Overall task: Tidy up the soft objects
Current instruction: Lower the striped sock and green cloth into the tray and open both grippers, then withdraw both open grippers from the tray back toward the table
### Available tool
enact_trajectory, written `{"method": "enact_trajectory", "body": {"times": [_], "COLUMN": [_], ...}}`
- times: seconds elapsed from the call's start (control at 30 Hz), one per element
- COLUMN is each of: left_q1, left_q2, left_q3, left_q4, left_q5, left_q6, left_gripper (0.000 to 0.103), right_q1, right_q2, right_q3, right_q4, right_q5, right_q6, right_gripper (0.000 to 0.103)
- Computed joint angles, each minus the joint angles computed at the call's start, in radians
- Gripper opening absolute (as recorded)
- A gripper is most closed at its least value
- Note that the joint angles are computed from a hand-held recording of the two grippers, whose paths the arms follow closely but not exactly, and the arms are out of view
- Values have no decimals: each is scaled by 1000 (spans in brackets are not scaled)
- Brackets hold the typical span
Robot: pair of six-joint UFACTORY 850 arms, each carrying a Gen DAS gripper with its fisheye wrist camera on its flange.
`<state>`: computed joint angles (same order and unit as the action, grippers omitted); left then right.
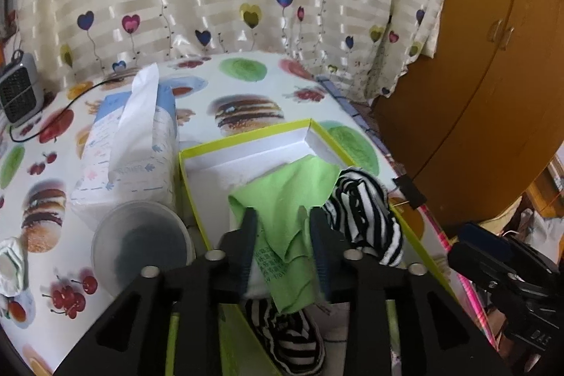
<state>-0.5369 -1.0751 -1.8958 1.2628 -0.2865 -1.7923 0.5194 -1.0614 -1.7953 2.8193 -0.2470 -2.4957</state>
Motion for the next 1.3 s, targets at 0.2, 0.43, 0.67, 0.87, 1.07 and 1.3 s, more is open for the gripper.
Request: {"method": "enact_trajectory", "body": {"times": [0.2,0.43,0.67,0.87,1.07,1.3], "left_q1": [-9,-29,-47,-57,-61,-58], "left_q2": [60,142,220,280,332,384], "left_q3": [88,214,335,429,512,606], "left_q4": [224,471,648,731,792,877], "left_q5": [6,-6,-50,-88,-127,-163], "left_q6": [-214,-461,-654,-765,-853,-971], "left_gripper": [33,33,33,33,33,33], "right_q1": [10,27,51,76,101,132], "right_q2": [13,41,72,90,107,108], "right_q3": [12,43,79,97,112,98], "right_q4": [56,131,170,195,250,319], "right_q5": [-5,-13,-26,-24,-21,7], "right_q6": [-61,-144,-203,-251,-325,-417], "right_gripper": [46,46,46,46,46,46]}}
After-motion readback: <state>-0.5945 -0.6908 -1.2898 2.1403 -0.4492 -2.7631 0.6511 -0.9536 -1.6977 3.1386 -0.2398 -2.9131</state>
